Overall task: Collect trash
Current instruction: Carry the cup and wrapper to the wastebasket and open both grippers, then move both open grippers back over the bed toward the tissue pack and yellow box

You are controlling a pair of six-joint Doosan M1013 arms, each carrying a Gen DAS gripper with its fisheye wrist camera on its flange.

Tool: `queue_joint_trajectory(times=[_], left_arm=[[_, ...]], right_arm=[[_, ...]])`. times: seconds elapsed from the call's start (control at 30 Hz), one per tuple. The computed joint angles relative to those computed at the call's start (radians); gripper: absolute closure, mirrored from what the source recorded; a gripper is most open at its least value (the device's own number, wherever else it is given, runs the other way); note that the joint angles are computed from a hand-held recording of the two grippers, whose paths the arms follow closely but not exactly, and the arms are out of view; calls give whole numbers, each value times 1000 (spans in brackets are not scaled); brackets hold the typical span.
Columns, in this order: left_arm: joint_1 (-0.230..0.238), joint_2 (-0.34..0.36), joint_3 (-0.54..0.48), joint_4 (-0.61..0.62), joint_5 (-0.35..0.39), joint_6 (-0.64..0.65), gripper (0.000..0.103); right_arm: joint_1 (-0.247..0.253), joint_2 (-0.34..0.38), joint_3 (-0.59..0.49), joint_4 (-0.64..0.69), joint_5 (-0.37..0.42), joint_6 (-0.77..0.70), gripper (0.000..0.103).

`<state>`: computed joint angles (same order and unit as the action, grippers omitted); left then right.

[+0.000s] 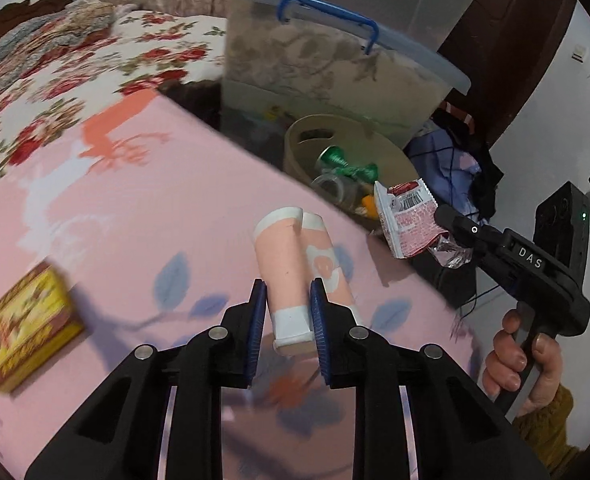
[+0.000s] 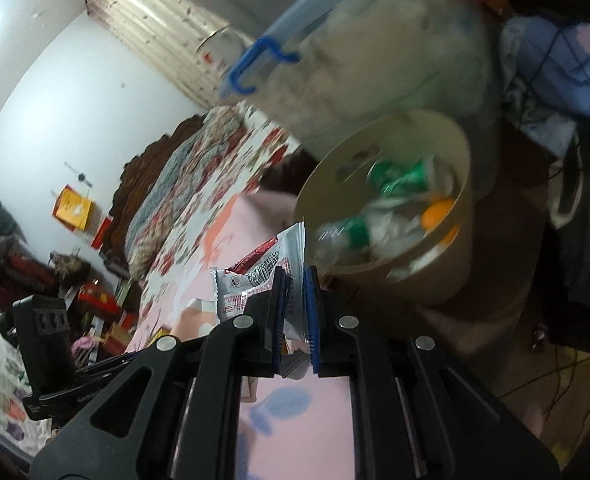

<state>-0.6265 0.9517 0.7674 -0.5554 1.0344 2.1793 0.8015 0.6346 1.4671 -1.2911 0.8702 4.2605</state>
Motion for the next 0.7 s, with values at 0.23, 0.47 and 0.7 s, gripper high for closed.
queue_joint_trajectory(times=[0.23,0.47,0.7], left_arm=[[-49,131,-265,18,127,-77,82],[-103,333,-677,137,199,-238,28],[-69,190,-382,69,79,-190,29]], right_arm=[[-48,-28,55,-18,-19,41,91],[-97,-42,92,-9,-65,106,37],[-52,-23,59,-39,37,95,28]])
